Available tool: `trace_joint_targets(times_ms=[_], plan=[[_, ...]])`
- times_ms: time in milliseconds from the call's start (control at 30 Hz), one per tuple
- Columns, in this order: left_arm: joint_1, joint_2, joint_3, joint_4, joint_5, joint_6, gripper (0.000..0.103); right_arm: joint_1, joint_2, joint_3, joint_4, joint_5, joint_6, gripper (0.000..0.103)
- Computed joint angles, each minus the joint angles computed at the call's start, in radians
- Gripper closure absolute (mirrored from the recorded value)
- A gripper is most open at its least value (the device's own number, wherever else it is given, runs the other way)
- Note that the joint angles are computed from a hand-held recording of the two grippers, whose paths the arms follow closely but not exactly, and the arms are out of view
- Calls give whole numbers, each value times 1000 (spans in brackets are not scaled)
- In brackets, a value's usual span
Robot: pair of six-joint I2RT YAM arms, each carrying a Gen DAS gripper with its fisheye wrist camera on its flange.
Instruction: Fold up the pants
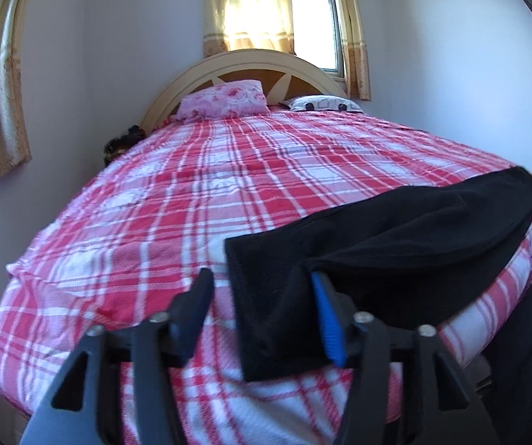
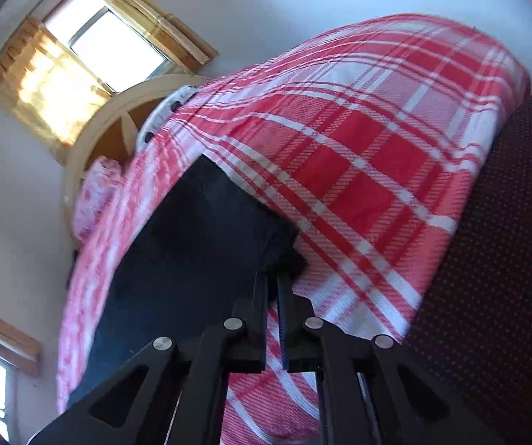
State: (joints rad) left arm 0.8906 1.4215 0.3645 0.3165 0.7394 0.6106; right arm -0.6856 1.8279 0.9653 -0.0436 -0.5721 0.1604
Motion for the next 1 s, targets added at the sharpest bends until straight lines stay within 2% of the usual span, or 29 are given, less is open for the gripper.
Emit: trace_joint_targets(times_ms=[33,100,167,233,300,400,433,467,533,567,667,767,867,933,1000], plan=[[5,3,2,-8,10,12,42,6,-23,-15,-8,50,-15,96],[24,-3,14,-68,37,56,42,-7,-65,-48,-9,63,-27,89],[34,-26,6,-94,51,88,42,-24,-169,-131,39,112,-18,84],[36,-36,5,-123,52,114,42,-27,-289,-207,78,130,-23,84],[36,-41,5,-154,63,138,47,5,-415,-259,65,125,-48,84],[14,-46,-7,-177,60,181,64,184,-561,-280,-27,131,-137,84],[5,-57,-22,-164,47,186,73,278,-589,-279,-55,154,-167,84],[-10,-67,-39,-142,24,190,77,379,-603,-276,-81,174,-194,84],[-24,-89,-67,-103,2,189,79,568,-584,-264,-93,186,-221,84],[-24,-97,-68,-106,7,199,84,669,-553,-250,-88,194,-224,84],[-22,-138,-99,-44,-2,202,85,940,-409,-146,-99,255,-210,84],[-21,-169,-111,30,0,148,85,1170,-279,-17,-123,299,-250,84],[-49,-191,-119,135,-23,75,85,1316,-148,128,-151,361,-295,84],[-63,-179,-142,244,-29,59,85,1369,-58,230,-171,357,-275,84],[-95,-71,-178,421,-61,144,85,1392,-2,299,-190,338,-244,84]])
